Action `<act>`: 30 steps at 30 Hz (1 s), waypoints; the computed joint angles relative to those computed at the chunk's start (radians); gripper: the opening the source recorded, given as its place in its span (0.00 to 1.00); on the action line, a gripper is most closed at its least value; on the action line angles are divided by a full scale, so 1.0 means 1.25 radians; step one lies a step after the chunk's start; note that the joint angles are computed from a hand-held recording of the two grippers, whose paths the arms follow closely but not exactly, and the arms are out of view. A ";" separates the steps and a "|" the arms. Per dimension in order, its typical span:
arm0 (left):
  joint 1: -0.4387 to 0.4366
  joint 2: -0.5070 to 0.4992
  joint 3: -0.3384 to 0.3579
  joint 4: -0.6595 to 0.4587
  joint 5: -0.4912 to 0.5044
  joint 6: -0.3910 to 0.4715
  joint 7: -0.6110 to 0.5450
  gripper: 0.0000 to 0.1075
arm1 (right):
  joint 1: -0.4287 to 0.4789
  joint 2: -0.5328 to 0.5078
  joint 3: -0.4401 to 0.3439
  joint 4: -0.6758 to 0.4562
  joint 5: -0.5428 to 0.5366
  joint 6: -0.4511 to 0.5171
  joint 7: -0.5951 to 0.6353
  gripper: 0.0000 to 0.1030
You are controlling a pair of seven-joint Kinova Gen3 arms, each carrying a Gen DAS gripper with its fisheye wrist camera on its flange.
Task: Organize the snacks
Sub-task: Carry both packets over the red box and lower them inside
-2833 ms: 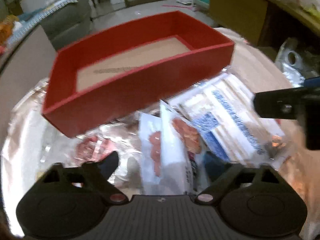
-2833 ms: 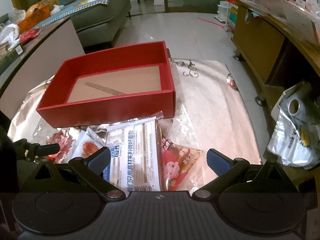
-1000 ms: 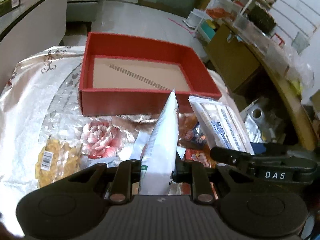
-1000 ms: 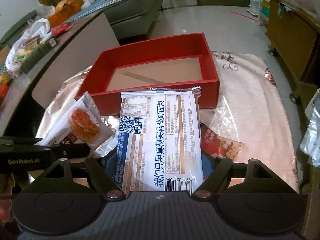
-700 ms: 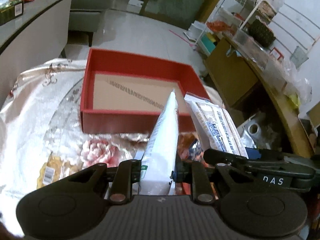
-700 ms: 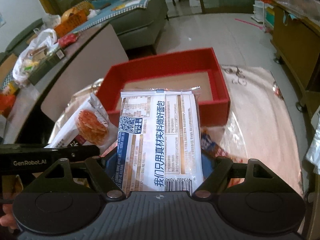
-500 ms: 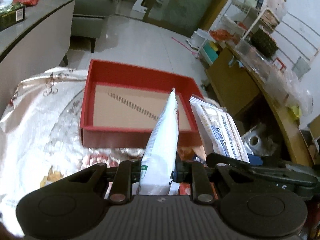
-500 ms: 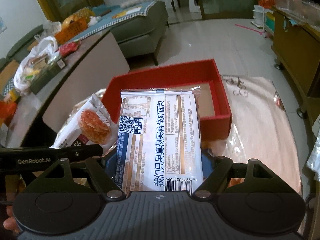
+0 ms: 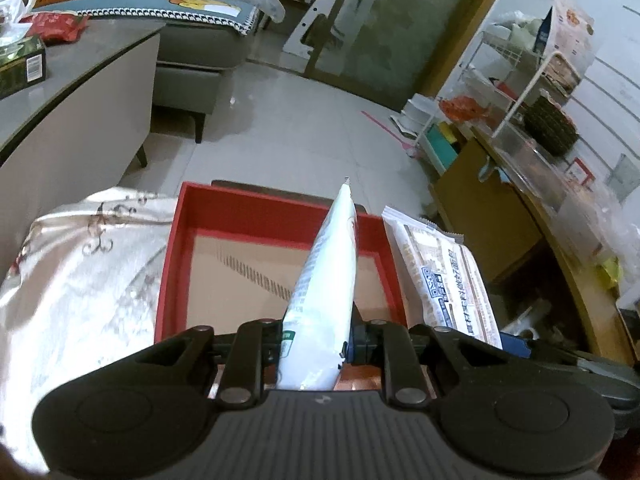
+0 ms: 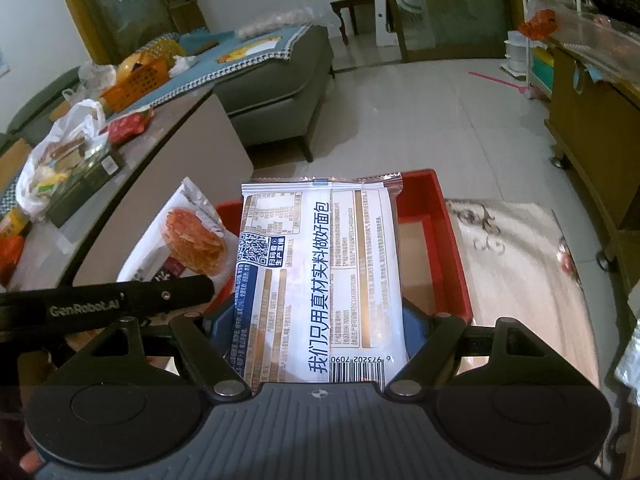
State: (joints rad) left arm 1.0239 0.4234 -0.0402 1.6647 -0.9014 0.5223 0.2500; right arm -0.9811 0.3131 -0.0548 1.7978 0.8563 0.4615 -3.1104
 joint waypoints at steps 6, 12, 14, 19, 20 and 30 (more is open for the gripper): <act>-0.019 0.043 -0.007 -0.047 0.017 0.025 -0.035 0.14 | 0.024 0.048 0.014 -0.052 -0.035 -0.007 0.048 0.80; -0.029 0.088 -0.021 -0.098 0.047 0.051 -0.089 0.14 | 0.034 0.096 0.037 -0.095 -0.103 -0.020 0.126 0.80; -0.036 0.102 -0.023 -0.111 0.063 0.052 -0.107 0.14 | 0.041 0.112 0.039 -0.113 -0.132 -0.015 0.163 0.80; -0.045 0.138 -0.027 -0.157 0.110 0.077 -0.172 0.14 | 0.044 0.138 0.058 -0.137 -0.190 -0.014 0.227 0.80; -0.045 0.145 -0.029 -0.166 0.117 0.083 -0.183 0.14 | 0.043 0.143 0.062 -0.141 -0.199 -0.013 0.237 0.80; -0.052 0.197 -0.039 -0.221 0.185 0.120 -0.261 0.14 | 0.041 0.199 0.084 -0.191 -0.265 0.016 0.321 0.80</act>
